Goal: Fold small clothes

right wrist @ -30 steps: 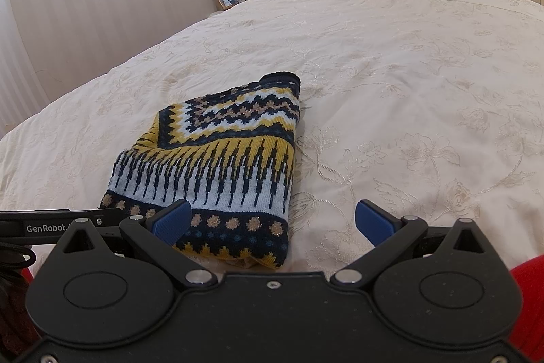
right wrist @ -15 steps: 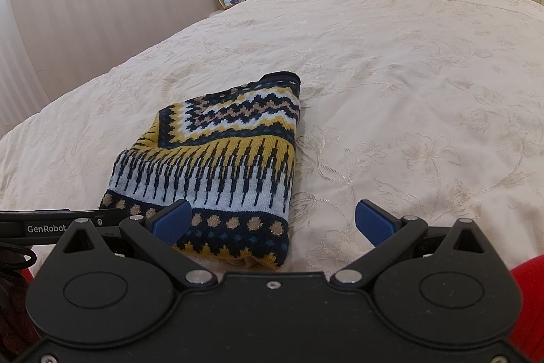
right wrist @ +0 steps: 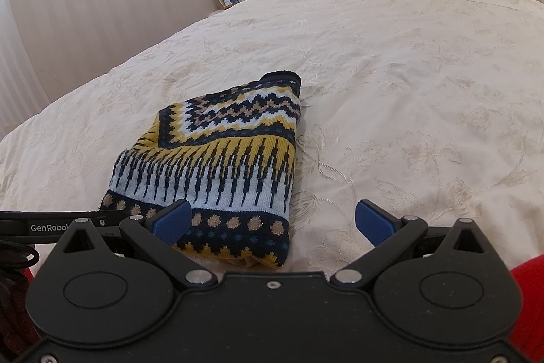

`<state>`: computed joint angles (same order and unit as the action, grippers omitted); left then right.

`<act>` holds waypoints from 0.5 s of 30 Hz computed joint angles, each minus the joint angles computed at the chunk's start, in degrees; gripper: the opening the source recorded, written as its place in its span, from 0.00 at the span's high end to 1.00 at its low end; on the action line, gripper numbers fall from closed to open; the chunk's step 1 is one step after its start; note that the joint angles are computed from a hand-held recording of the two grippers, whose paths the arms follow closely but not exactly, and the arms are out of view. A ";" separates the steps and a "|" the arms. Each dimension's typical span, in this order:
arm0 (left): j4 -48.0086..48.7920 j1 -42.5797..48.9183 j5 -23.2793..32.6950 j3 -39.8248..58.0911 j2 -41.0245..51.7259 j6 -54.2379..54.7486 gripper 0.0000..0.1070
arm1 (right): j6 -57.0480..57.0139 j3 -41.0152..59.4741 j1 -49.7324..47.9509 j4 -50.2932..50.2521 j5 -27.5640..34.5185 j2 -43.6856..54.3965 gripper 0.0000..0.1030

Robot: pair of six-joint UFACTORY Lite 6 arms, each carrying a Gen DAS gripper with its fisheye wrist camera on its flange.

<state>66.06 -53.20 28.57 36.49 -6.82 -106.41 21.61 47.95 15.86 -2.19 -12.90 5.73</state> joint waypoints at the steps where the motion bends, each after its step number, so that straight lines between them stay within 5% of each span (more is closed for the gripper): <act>1: -0.04 -0.08 0.12 0.08 0.10 -0.01 0.15 | -0.06 -0.02 0.00 0.06 -0.03 0.00 0.01; 15: 0.99 -0.58 0.81 0.44 0.70 0.11 0.15 | -0.72 0.02 0.18 0.78 -0.04 0.10 0.01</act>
<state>67.05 -53.78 29.37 36.93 -6.12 -106.30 20.89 47.98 16.04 -1.41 -12.94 5.84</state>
